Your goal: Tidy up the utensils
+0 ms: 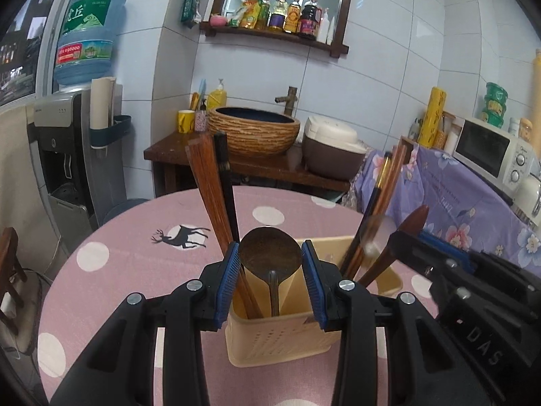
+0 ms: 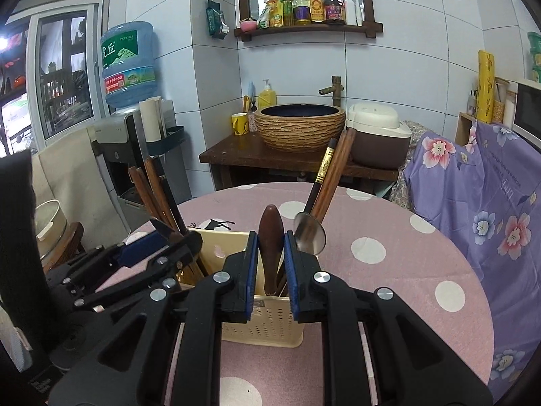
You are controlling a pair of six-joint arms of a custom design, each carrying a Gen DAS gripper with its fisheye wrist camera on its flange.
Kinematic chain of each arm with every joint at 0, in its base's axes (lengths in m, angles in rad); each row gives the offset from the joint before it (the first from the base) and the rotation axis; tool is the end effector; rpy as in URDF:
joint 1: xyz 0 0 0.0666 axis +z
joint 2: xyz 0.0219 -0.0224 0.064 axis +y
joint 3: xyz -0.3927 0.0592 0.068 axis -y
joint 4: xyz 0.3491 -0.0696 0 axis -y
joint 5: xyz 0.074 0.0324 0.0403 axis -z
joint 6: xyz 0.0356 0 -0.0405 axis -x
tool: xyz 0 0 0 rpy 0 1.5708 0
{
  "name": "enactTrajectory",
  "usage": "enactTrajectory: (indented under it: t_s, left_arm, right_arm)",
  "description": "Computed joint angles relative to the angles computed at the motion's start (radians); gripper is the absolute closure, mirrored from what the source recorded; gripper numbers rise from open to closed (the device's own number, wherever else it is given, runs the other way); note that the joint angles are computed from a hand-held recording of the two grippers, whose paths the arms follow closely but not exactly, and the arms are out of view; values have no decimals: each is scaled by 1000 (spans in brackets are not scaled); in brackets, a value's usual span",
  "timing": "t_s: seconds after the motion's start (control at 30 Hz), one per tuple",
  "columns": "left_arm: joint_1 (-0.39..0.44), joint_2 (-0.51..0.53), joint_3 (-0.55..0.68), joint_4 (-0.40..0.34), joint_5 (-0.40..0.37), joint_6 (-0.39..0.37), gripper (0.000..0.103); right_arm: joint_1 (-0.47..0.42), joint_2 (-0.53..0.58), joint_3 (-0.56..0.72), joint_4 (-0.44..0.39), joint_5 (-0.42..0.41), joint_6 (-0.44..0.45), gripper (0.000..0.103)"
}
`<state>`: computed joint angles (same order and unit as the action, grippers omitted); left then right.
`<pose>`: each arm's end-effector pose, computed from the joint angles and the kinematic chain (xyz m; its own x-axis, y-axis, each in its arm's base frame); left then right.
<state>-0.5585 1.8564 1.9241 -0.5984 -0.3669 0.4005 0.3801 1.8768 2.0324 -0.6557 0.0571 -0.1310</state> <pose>0.5480 -0.3278 0.4574 -0.4858 -0.1256 -0.8650 0.0465 0.9845 -0.1691 0.6008 0.2374 0.4860 -0.4838 -0.0529 -0.8736 -0.2630 0.9608 0.0875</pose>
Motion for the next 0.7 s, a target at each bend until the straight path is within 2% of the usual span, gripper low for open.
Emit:
enactTrajectory:
  t_s: [0.17, 0.23, 0.27, 0.3, 0.33, 0.37, 0.47, 0.53, 0.6, 0.67, 0.7]
  left_arm:
    - [-2, -5, -20, 9, -3, 1, 65]
    - [0, -22, -43, 18, 2, 18, 65]
    - [0, -34, -58, 25, 2, 22, 64]
    - [-1, -43, -69, 29, -3, 22, 60]
    - [-5, -60, -87, 33, -16, 21, 58]
    - [-9, -74, -101, 36, -29, 19, 52]
    - [-30, -148, -202, 104, -85, 9, 34]
    - [-48, -200, -281, 161, -113, -8, 20]
    - [-68, -254, -365, 217, -145, -26, 6]
    - [-88, -306, -450, 273, -167, -39, 5]
    - [-98, -330, -488, 291, -179, -41, 5]
  right_arm:
    - [-4, -11, -28, 18, 2, -6, 86]
    - [-8, -29, -61, 59, -9, -1, 83]
    - [-7, -43, -86, 84, -6, 1, 72]
    - [-8, -62, -114, 115, -2, 0, 65]
    - [-8, -76, -135, 138, 3, -3, 52]
    - [-7, -96, -165, 169, 9, -6, 46]
    - [1, -157, -250, 236, 45, 10, 42]
    - [10, -211, -335, 298, 79, 34, 21]
    - [25, -269, -434, 364, 128, 61, 15]
    - [40, -325, -532, 415, 164, 104, 6]
    - [47, -353, -583, 440, 182, 119, 6]
